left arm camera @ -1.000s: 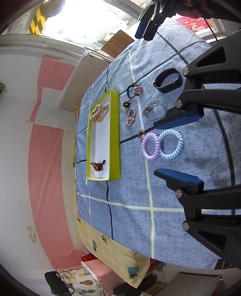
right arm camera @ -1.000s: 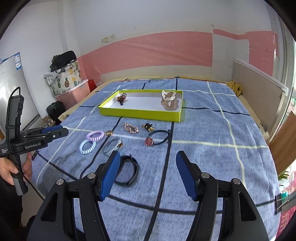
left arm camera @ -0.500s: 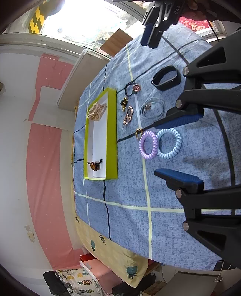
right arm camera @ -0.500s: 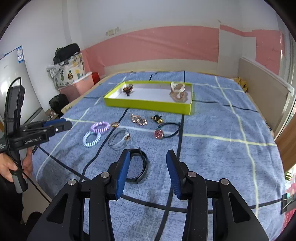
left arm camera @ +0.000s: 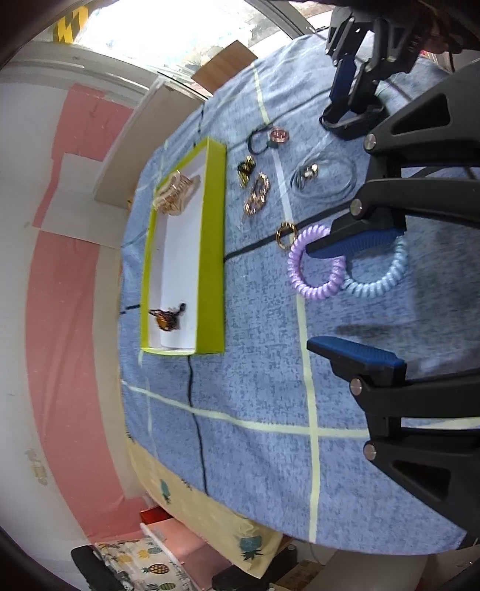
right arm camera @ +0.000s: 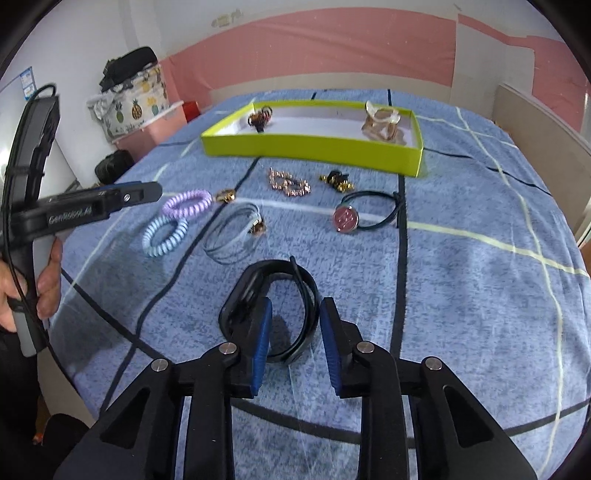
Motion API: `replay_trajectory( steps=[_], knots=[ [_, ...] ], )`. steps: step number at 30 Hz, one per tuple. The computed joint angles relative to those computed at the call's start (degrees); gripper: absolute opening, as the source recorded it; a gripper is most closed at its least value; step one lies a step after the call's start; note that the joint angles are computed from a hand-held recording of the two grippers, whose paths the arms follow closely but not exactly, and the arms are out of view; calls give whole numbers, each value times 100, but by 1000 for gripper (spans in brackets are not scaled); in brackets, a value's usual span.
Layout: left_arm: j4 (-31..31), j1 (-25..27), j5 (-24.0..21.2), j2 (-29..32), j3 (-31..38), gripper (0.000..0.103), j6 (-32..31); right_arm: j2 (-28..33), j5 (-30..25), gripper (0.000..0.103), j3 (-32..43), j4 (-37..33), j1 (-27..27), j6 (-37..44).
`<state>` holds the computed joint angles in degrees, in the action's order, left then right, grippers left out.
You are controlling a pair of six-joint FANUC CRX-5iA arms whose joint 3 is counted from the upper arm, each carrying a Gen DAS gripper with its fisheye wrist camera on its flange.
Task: Organize jewelry
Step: 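Grasp the purple coil tie with the left tool while the right tool grasps the black watch band, then carry the purple tie and black band into the tray and release both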
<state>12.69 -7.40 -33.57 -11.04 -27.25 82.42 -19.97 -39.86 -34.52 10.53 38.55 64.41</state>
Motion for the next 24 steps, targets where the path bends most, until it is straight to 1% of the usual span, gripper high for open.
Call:
replay_trajectory(
  steps=[2,4,7,9,11,14,16,19,20,24],
  knots=[
    [-15,-21,-72,170,115,45,5,46,-9,20,-23,180,30,-110],
    [-146,-54,-239,355,293,40,122,78,-32,13,-8,244,14,-132],
    [-301,-101,-350,527,467,32,259,111,-30,12,29,206,-37,-35],
    [-554,-171,-448,603,609,21,447,115,-6,11,13,251,-25,-68],
    [-972,-308,-523,625,747,18,702,104,-6,10,15,249,-29,-80],
    [-1185,-408,-529,603,775,14,753,110,22,10,15,231,-48,-56],
    [-1060,-374,-452,566,693,10,608,98,32,9,1,257,-35,-88],
    [-746,-241,-332,496,543,9,377,30,59,9,-57,348,-2,-202],
    [-582,-200,-250,448,457,9,237,-4,78,9,-85,392,3,-251],
    [-244,-95,-72,192,215,9,-81,-141,152,9,-165,520,8,-403]
  ],
)
